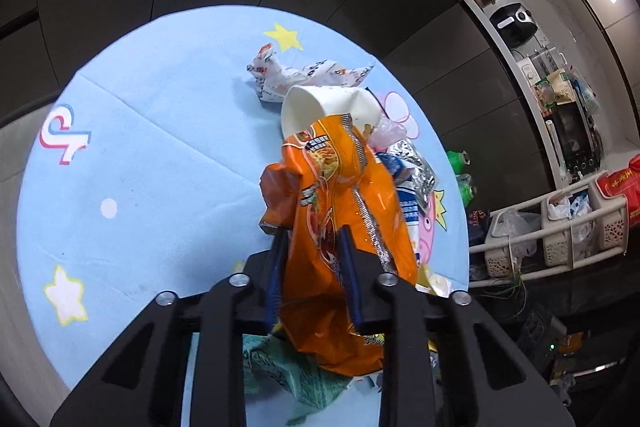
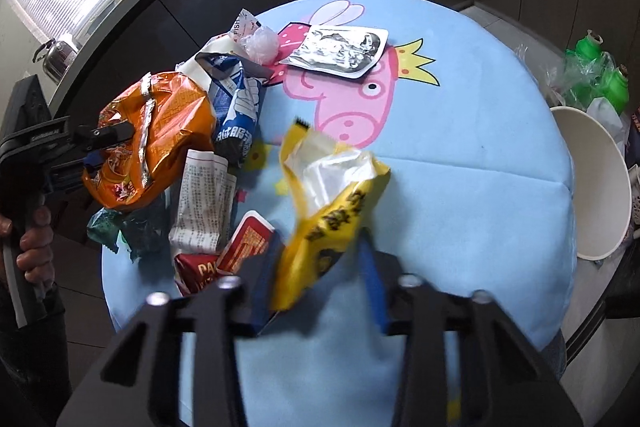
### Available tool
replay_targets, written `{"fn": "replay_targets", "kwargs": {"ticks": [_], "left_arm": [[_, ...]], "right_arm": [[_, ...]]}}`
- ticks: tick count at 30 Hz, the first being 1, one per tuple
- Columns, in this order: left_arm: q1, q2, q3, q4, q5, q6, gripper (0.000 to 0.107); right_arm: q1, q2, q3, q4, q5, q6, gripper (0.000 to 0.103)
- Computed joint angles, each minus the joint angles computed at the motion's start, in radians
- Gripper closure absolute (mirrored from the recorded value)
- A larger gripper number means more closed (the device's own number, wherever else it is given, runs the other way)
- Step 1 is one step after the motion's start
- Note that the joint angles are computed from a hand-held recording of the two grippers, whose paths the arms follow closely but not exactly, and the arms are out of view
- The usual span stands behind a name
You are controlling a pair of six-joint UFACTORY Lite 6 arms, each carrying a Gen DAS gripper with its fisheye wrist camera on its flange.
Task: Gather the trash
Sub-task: 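Grasp the orange chip bag with the left gripper while the right grasps the yellow wrapper, then carry both wrappers over the white bucket and open both grippers to drop them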
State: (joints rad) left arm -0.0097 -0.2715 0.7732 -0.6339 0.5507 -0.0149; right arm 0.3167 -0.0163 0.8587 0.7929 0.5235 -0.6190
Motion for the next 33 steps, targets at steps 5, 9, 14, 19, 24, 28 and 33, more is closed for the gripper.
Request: {"fn": "replay_targets", "kwargs": {"ticks": [5, 9, 14, 19, 24, 28, 33], "left_arm": [[-0.066, -0.118, 0.04, 0.17, 0.034, -0.188, 0.095], [-0.201, -0.202, 0.127, 0.436, 0.075, -0.477, 0.096], [-0.477, -0.231, 0.245, 0.806, 0.145, -0.89, 0.096], [-0.747, -0.133, 0.389, 1.105, 0.22, -1.205, 0.096], [-0.882, 0.086, 0.572, 1.215, 0.23, -1.287, 0.096], [-0.884, 0.324, 0.762, 1.141, 0.176, -1.194, 0.096], [-0.863, 0.679, 1.101, 1.005, 0.166, -1.037, 0.096]], "right_arm": [[-0.045, -0.075, -0.031, 0.061, 0.026, -0.084, 0.082], [-0.092, -0.178, -0.058, 0.074, 0.055, -0.118, 0.083], [-0.155, -0.299, -0.071, 0.05, 0.103, -0.118, 0.083], [-0.286, -0.409, -0.078, 0.027, 0.17, -0.152, 0.083], [-0.496, -0.45, -0.071, 0.041, 0.23, -0.248, 0.083], [-0.678, -0.403, -0.044, 0.08, 0.266, -0.358, 0.083], [-0.831, -0.283, -0.021, 0.099, 0.221, -0.462, 0.083]]}}
